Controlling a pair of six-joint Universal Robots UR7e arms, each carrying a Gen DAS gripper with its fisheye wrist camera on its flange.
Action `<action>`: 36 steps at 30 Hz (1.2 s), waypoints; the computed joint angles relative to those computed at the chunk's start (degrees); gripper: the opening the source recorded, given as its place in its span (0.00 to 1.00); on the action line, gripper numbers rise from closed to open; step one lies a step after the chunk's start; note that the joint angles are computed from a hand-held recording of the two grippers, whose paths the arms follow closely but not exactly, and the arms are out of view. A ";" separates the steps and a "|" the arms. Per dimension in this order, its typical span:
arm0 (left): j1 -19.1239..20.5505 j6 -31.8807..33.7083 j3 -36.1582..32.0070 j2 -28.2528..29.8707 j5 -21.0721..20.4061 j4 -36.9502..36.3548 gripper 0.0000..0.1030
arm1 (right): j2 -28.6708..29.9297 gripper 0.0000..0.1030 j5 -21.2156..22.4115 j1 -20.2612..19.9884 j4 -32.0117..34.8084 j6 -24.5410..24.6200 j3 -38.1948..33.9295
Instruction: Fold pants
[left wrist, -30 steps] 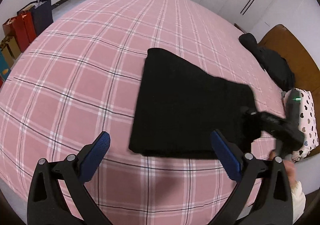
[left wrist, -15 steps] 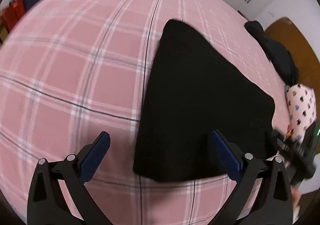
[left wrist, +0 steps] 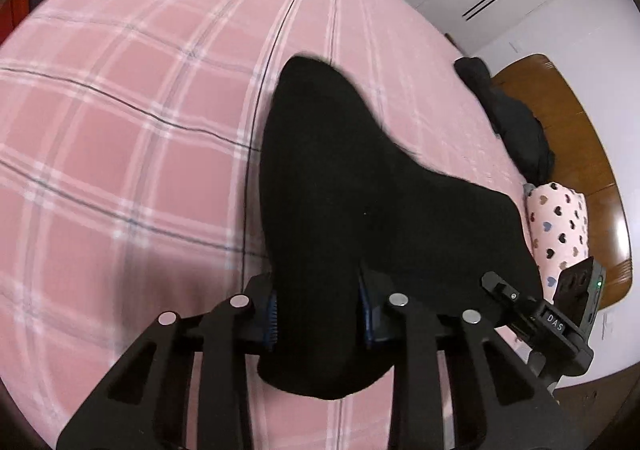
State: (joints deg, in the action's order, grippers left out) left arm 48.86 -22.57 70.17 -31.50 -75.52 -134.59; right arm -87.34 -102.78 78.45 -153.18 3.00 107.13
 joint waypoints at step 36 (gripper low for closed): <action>-1.61 -3.08 -13.40 10.79 23.67 15.08 0.86 | 15.37 0.11 -26.16 7.77 -5.03 -11.27 -4.93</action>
